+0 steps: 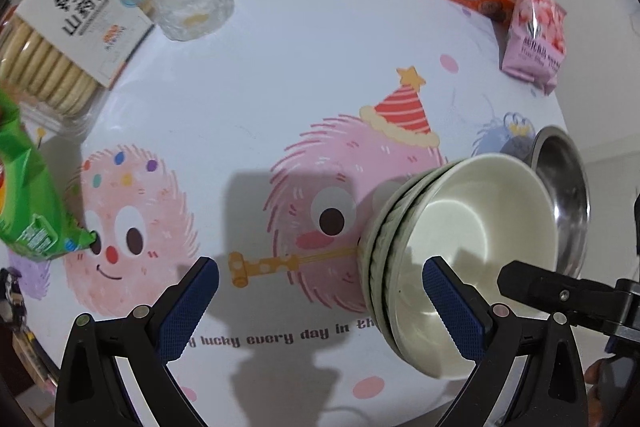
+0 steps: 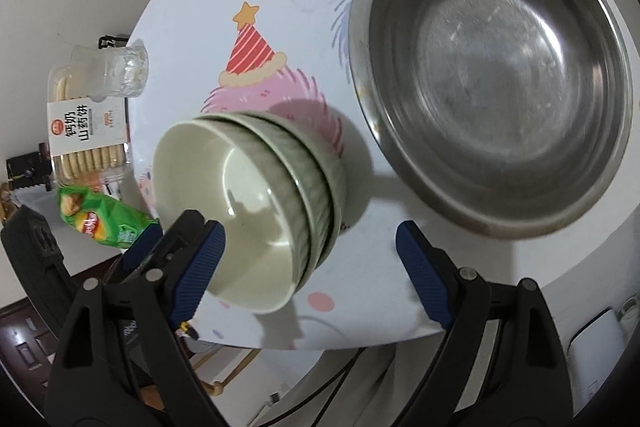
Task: Organize plates and bowls
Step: 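Move both grippers to the cream-and-green stack and close them on its rim, then lift the bowl stack with both grippers and carry it over the steel bowls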
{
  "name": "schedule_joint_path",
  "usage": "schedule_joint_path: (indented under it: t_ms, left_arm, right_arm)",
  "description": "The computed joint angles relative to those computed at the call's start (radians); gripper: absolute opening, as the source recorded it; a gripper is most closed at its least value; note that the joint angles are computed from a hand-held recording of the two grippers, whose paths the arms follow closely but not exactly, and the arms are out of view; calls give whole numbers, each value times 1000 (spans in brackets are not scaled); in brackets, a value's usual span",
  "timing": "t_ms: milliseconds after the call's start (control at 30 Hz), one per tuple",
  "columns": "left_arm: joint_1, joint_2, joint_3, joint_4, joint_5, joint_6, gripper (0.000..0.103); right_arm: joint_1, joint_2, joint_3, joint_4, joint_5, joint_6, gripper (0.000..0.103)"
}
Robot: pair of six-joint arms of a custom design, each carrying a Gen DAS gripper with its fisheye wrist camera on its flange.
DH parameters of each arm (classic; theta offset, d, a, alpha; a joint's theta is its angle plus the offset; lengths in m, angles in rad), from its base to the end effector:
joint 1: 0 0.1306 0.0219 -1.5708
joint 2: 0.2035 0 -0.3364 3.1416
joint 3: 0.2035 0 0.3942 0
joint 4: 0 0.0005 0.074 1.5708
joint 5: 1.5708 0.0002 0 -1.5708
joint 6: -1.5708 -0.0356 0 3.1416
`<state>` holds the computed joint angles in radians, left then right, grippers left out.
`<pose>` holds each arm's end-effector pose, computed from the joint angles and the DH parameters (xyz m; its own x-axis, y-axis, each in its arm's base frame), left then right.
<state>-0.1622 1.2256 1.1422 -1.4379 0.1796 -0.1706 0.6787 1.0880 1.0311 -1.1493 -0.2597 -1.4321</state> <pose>0.3664 -0.0669 0.3219 -0.9429 0.3236 -0.0790 0.3325 0.9281 -0.1674 0.2757 0.2335 0.3302 -0.7720 0.6071 0.1883 0.6265 0.6769 0.3863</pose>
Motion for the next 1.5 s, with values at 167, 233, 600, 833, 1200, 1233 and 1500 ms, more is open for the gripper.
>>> schedule_joint_path:
  t_ms: [167,233,600,833,1200,1233,1500]
  left_arm:
    - [-2,24,-14,-1,42,-35,103]
    - [-14,22,-25,14,31,-51,102]
    - [-30,21,-7,15,153,-59,38]
    - [-3,37,-1,10,162,-51,17]
    - [-3,12,-13,-3,133,-51,16]
    - [0,8,-16,-4,132,-53,16]
    - [10,-8,-23,-4,119,-45,16]
  right_arm:
    - [-10,30,-8,9,-16,18,68]
    - [-15,34,-16,17,-27,22,61]
    - [-42,36,-37,56,-76,82,38]
    - [-36,73,8,-4,-66,158,32]
    - [-28,101,46,-58,-46,232,28]
    - [-30,98,44,-59,-46,236,28]
    - [-23,123,65,-68,-47,270,27]
